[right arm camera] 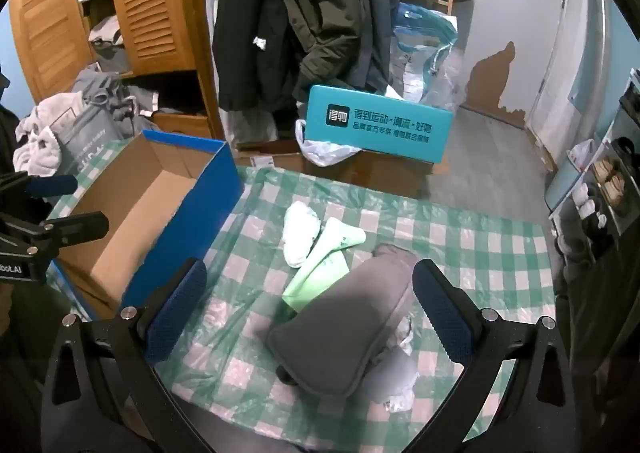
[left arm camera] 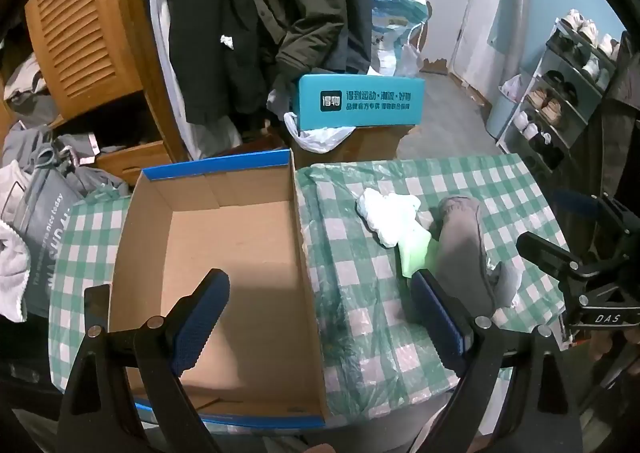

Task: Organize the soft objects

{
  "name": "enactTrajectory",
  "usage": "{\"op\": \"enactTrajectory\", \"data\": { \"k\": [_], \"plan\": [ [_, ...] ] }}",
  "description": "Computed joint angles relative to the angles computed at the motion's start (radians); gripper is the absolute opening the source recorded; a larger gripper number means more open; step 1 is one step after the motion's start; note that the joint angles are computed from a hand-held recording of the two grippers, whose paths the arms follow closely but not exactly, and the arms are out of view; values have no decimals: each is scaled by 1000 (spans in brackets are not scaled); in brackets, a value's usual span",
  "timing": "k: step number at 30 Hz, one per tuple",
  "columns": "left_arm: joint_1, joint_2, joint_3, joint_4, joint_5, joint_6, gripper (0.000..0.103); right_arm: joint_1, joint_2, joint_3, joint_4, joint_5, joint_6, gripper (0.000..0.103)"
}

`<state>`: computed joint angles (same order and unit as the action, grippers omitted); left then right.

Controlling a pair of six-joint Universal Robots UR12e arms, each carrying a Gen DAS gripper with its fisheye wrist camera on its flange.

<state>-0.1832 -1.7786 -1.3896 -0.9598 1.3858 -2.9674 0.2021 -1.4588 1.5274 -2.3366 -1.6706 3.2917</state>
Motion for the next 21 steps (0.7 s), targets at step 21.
{"op": "enactTrajectory", "data": {
  "k": [21],
  "plan": [
    [0,4,-5,23,-21,3,93,-2,-4,3,8,6,2,102]
  ]
}}
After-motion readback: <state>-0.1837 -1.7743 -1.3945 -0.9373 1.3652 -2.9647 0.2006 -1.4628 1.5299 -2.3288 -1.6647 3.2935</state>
